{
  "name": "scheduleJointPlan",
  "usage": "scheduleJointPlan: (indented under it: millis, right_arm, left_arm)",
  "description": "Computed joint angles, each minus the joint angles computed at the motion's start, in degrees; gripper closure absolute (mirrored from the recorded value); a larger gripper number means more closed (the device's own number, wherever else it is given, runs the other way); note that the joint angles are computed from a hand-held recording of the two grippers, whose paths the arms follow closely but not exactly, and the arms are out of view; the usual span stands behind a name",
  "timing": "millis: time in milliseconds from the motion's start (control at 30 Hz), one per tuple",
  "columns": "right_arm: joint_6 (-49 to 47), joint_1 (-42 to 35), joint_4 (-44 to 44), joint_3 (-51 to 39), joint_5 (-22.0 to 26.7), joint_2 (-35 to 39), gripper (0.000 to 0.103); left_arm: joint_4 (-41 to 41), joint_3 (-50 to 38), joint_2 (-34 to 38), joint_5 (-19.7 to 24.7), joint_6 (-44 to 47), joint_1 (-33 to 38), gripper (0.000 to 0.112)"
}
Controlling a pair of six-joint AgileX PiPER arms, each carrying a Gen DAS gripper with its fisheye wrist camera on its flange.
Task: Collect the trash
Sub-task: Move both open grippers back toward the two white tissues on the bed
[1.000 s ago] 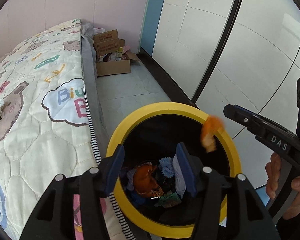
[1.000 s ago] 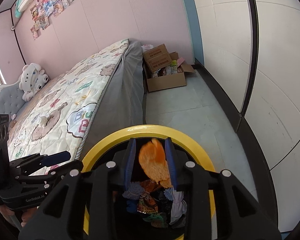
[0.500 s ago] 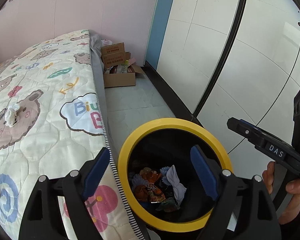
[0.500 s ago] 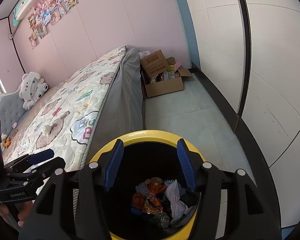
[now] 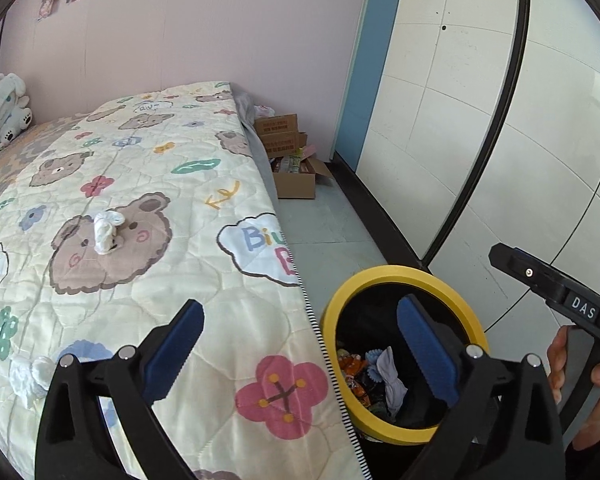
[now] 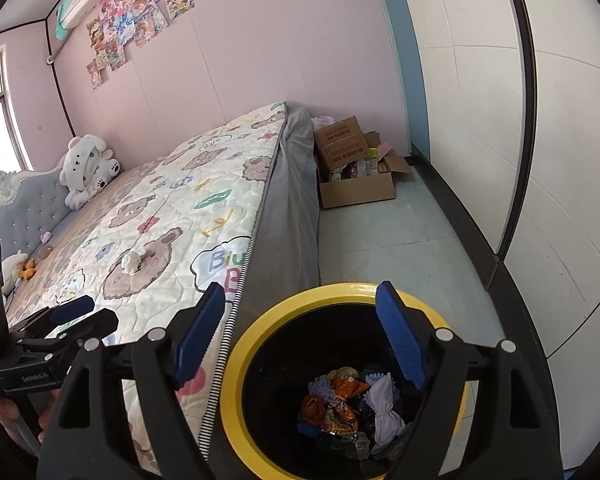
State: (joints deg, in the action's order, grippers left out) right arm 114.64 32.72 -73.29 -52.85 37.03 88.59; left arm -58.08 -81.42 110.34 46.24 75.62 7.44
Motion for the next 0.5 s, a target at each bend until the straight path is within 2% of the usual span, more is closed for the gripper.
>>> scheduleJointPlan:
  millis: [300,500]
  right_arm:
    - [-11.23,1.66,7.21,-13.04,-1.27,7.53,0.026]
    - [-20.94,1.46,14.31,-24.48,-2.22,15.16,0.026]
  left_arm:
    - [1.13,-6.36,3.4,1.96,-1.45,6.98,0.017]
    - [2.53,-12.13,7.38,2.73,-3.86,10.89,0.017]
